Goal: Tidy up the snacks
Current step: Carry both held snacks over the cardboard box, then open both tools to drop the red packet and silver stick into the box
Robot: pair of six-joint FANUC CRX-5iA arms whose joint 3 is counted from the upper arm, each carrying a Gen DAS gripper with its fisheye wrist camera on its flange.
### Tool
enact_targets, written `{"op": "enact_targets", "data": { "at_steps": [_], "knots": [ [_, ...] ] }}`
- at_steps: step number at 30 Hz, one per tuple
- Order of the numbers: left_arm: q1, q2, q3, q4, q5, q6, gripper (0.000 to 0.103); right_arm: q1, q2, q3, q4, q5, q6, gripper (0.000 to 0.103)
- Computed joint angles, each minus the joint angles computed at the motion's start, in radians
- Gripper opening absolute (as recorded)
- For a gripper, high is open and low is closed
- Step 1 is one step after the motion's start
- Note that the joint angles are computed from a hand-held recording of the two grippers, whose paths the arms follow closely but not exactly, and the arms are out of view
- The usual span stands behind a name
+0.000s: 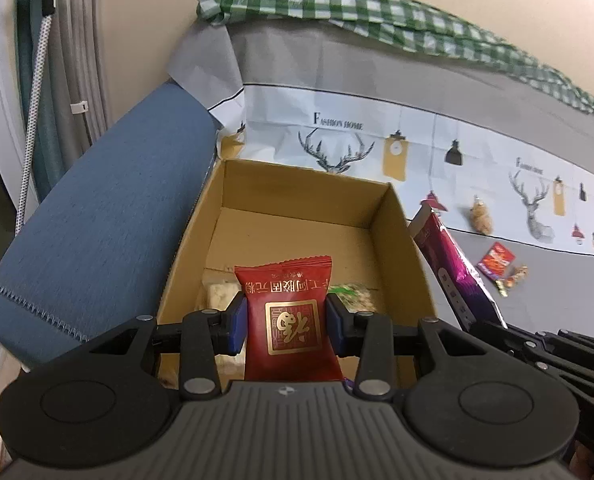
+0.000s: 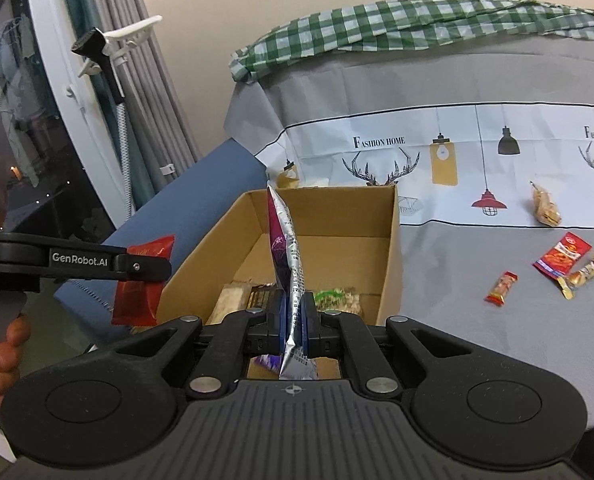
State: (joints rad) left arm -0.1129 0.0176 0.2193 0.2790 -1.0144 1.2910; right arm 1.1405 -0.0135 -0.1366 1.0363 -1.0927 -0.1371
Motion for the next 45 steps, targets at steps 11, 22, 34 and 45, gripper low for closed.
{"op": "enact_targets", "data": {
  "at_steps": [11, 22, 34, 45],
  "knots": [
    [-0.026, 0.204, 0.176, -0.072, -0.04, 0.02, 0.044, -0.147, 0.124, 0.083, -0.1, 0.128, 0.091, 0.007],
    [-0.049, 0.316, 0.28, -0.141, -0.088, 0.05, 0.045, -0.207, 0.181, 0.116, -0.185, 0.167, 0.158, 0.007],
    [-0.05, 0.324, 0.338, -0.229, -0.181, 0.132, 0.103, -0.213, 0.214, 0.184, -0.25, 0.123, 0.224, 0.09],
    [-0.044, -0.044, -0.019, -0.278, -0.092, 0.189, 0.103, -0.017, 0.101, 0.109, -0.135, -0.019, 0.216, 0.097]
  ]
}}
